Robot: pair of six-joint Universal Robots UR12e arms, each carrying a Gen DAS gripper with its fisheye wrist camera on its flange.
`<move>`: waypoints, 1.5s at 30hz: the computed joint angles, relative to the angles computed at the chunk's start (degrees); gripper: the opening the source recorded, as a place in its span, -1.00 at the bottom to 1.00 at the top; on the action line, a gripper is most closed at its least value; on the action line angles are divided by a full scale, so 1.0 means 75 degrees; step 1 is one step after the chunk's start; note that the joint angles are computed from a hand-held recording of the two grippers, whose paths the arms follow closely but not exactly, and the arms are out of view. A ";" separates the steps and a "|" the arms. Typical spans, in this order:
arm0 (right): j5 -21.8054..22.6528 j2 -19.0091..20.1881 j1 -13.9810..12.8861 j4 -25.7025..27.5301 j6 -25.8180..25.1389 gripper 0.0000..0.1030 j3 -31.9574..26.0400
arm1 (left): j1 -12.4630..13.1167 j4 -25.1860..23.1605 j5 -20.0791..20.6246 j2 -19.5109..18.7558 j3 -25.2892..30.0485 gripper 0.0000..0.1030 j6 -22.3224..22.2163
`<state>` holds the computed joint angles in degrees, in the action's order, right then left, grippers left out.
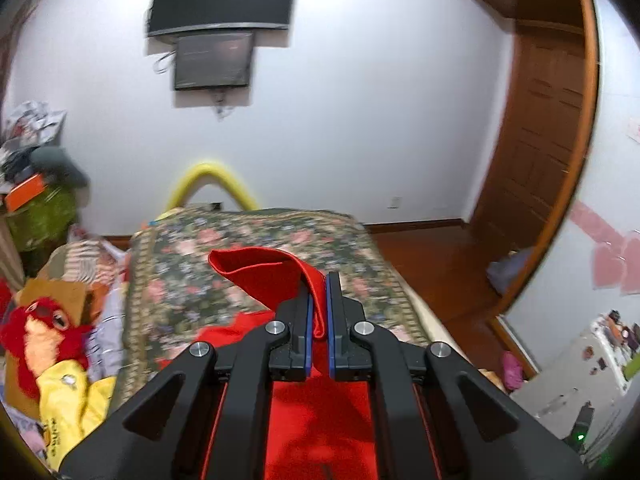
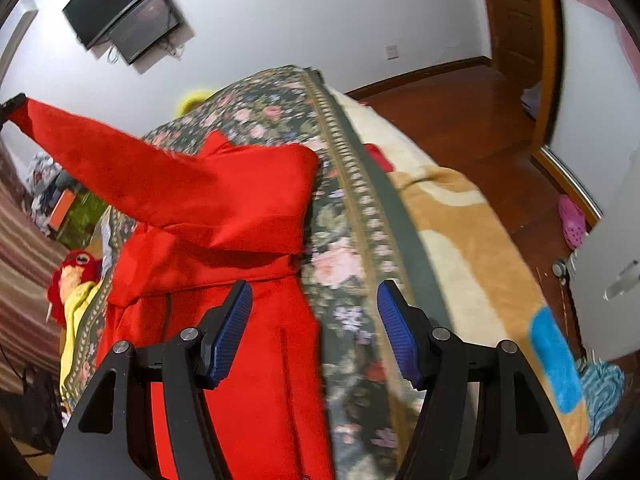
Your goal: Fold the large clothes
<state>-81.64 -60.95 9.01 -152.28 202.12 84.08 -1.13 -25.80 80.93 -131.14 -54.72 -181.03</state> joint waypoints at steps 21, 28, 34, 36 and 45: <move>-0.0182 0.1286 0.0504 0.1823 -0.1133 0.19 -0.2145 | 0.0912 -0.0898 0.1032 -0.0194 -0.1453 -0.92 0.0370; -0.0149 0.1522 0.0547 0.2201 -0.1256 0.19 -0.2455 | 0.1034 -0.1414 0.1228 -0.0334 -0.1702 -0.86 0.0304; -0.0045 0.1625 0.0554 0.2495 -0.1259 0.19 -0.2576 | 0.1016 -0.1946 0.1596 -0.0481 -0.1712 -0.84 0.0377; -0.0054 0.1639 0.0556 0.2541 -0.1301 0.19 -0.2596 | 0.0980 -0.2239 0.1859 -0.0527 -0.1671 -0.71 0.0492; -0.0190 0.1721 0.0555 0.2547 -0.1606 0.19 -0.2887 | 0.0964 -0.2209 0.1733 -0.0184 -0.2074 -0.29 0.1068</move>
